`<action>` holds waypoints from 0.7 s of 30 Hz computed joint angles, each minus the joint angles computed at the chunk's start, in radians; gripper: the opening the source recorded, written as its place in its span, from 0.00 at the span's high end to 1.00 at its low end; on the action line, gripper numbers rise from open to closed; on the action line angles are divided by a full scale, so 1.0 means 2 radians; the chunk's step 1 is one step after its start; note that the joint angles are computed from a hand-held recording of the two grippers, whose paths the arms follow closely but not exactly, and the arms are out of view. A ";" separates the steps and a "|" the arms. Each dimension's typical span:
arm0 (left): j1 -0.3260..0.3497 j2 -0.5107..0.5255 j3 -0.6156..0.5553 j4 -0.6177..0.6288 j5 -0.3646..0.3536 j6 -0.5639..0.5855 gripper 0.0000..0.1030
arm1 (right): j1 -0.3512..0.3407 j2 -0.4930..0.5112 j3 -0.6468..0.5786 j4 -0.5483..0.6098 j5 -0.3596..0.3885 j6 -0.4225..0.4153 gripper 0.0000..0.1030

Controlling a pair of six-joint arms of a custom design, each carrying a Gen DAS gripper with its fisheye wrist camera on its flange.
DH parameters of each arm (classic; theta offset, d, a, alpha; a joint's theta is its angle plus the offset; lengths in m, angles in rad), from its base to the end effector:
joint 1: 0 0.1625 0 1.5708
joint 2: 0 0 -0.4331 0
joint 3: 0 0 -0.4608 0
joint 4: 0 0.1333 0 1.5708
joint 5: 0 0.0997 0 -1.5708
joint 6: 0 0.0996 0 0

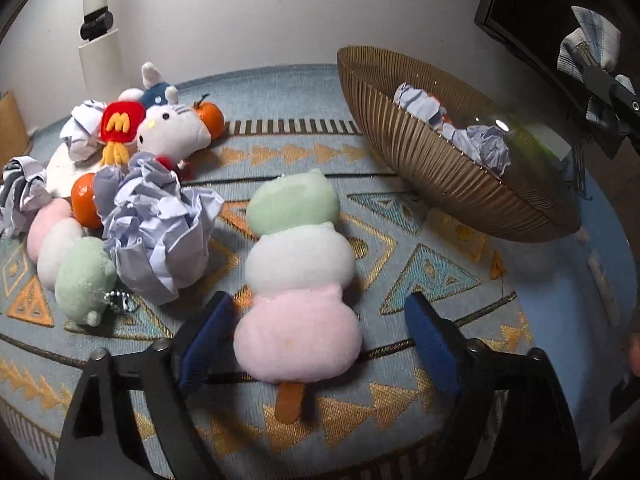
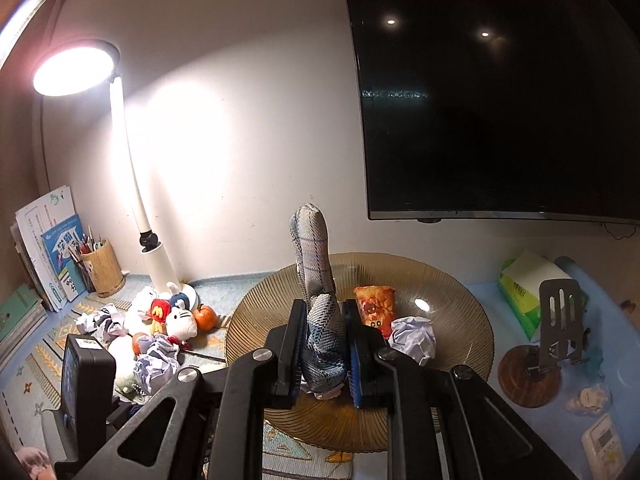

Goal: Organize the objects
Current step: 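Carry the bow and plush over the glass bowl and open both grippers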

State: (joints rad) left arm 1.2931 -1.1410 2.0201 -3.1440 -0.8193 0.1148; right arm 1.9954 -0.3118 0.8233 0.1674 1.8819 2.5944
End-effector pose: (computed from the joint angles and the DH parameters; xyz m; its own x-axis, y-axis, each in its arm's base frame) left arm 0.0298 -0.6299 0.2092 -0.7929 -0.1336 -0.5946 0.3035 0.7595 -0.5754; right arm 0.4336 -0.7096 -0.0673 -0.6900 -0.4472 0.5691 -0.7233 0.3975 -0.5646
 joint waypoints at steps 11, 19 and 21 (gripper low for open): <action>-0.010 -0.041 0.034 -0.080 -0.013 0.020 0.58 | -0.012 0.003 -0.011 0.022 -0.018 0.042 0.85; -0.028 -0.038 0.003 -0.100 -0.016 0.054 0.58 | -0.015 -0.007 -0.006 0.018 -0.011 0.061 0.85; -0.034 -0.034 -0.013 -0.102 -0.024 0.069 0.58 | -0.015 -0.015 0.001 0.012 -0.012 0.063 0.85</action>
State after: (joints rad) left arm 1.2246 -1.2084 1.9935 -3.3488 -0.8678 0.2521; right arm 1.9656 -0.3420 0.8249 0.1917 1.8574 2.7200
